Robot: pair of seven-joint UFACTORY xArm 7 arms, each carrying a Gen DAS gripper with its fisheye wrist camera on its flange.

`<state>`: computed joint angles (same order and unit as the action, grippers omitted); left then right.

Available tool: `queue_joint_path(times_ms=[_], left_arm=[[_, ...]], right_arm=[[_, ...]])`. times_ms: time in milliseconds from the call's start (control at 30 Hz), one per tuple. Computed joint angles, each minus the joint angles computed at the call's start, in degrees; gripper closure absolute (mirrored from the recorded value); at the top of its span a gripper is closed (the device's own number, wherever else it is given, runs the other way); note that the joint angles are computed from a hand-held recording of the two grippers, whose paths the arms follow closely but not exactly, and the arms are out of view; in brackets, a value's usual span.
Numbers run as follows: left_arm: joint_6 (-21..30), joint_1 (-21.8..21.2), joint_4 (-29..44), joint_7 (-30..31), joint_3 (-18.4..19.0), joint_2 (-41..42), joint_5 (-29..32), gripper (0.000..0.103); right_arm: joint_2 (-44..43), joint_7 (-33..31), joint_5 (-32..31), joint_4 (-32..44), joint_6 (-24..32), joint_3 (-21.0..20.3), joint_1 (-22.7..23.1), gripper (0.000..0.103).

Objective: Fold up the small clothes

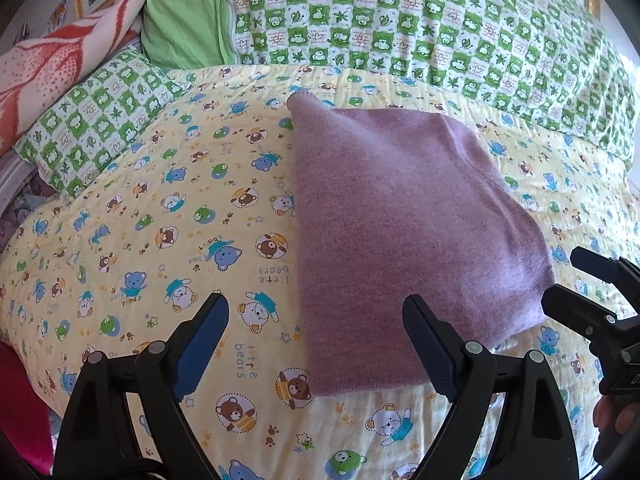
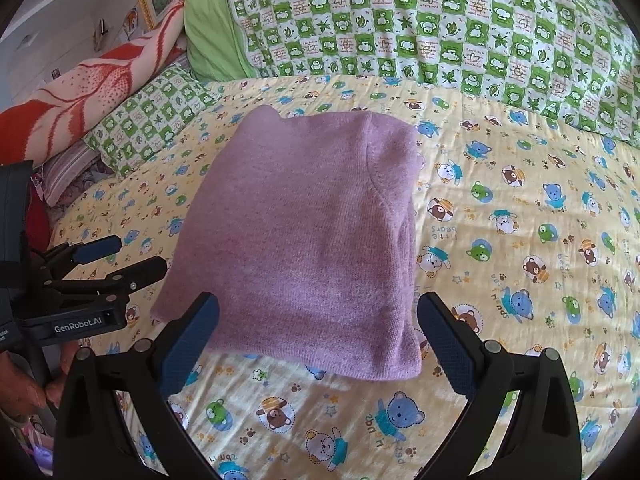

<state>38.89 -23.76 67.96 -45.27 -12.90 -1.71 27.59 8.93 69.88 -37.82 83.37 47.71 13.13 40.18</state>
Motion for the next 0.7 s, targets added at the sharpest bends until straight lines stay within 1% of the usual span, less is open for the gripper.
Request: queue_joint_path(times_ms=[700], left_arm=[[0.66, -0.09, 0.23, 0.09, -0.28, -0.55, 0.19, 0.013]], right_arm=[[0.61, -0.22, -0.45, 1.40, 0.19, -0.17, 0.63, 0.004]])
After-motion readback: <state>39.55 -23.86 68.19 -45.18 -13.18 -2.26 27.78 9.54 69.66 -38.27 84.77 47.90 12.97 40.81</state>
